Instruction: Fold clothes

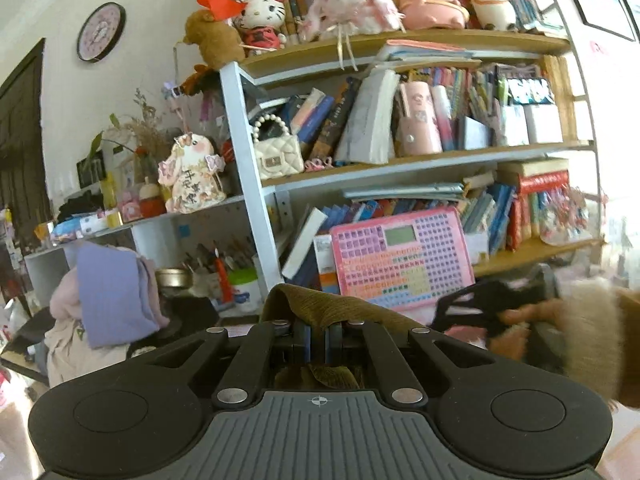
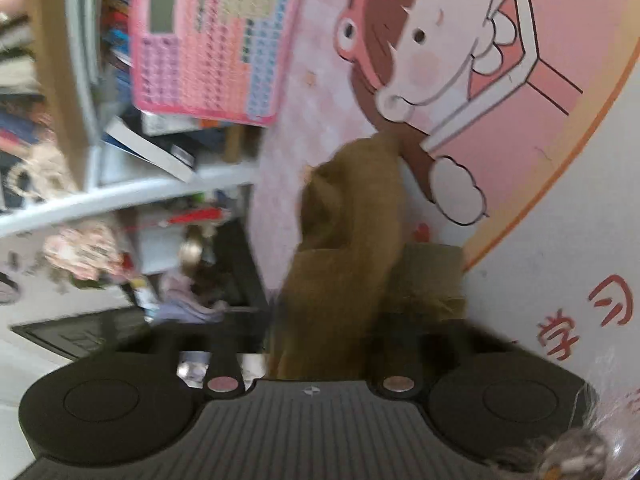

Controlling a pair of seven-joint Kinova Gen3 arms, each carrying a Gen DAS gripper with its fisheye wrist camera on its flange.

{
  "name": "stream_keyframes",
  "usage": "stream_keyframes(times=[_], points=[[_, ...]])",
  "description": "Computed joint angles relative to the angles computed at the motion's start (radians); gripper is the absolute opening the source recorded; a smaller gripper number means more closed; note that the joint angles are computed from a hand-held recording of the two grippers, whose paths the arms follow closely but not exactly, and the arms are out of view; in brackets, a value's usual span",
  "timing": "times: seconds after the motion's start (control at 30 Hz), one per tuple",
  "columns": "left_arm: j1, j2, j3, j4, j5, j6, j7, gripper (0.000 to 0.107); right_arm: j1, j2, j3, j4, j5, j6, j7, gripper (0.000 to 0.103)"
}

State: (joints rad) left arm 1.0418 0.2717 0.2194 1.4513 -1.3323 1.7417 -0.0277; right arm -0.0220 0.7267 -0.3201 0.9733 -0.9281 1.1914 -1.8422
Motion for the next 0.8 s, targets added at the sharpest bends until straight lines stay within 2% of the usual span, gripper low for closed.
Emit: stream_keyframes(times=[0.07,0.1,0.17,0.23,0.3,0.33,0.4,0.5,0.57,0.63,0.7,0.8], points=[[-0.014,-0.008,0.010,-0.009,0.043,-0.035,-0.039,0.006,0.038,-0.009,-0.051,0.024,0.002,-0.032,0.067,0.006],[-0.023,-0.012,0.009,-0.014,0.072,-0.062,-0.061,0.006,0.076,-0.022,-0.098,0.055,-0.006,-0.072,0.108,0.006],[-0.068,-0.019,0.021,-0.030,0.153,-0.128,-0.110,0.014,0.159,-0.042,-0.190,0.108,-0.020,-0.154,0.189,0.005],[-0.079,-0.010,0.012,-0.038,0.191,-0.165,-0.138,0.015,0.243,-0.056,-0.283,0.146,-0.028,-0.235,0.270,0.005],[-0.083,-0.011,0.006,-0.023,0.204,-0.210,-0.139,0.031,0.326,-0.064,-0.376,0.153,-0.021,-0.316,0.352,0.005],[-0.081,-0.019,0.005,-0.004,0.208,-0.234,-0.123,0.047,0.372,-0.065,-0.422,0.151,-0.020,-0.357,0.392,0.005],[-0.082,-0.031,0.005,0.026,0.203,-0.272,-0.094,0.060,0.451,-0.064,-0.515,0.134,0.005,-0.428,0.474,0.005],[-0.096,-0.047,0.004,0.065,0.202,-0.309,-0.050,0.060,0.540,-0.047,-0.653,0.052,0.122,-0.479,0.596,0.005],[-0.113,-0.062,0.003,0.094,0.201,-0.330,-0.011,0.060,0.565,-0.028,-0.746,-0.027,0.203,-0.467,0.677,0.005],[-0.129,-0.081,0.007,0.127,0.191,-0.350,0.030,0.060,0.557,-0.018,-0.813,-0.120,0.285,-0.407,0.758,0.005],[-0.149,-0.098,0.013,0.152,0.174,-0.361,0.049,0.060,0.511,-0.018,-0.834,-0.198,0.366,-0.326,0.840,0.005],[-0.182,-0.134,0.025,0.198,0.151,-0.375,0.070,0.062,0.423,-0.036,-0.837,-0.227,0.488,-0.204,0.946,0.005]])
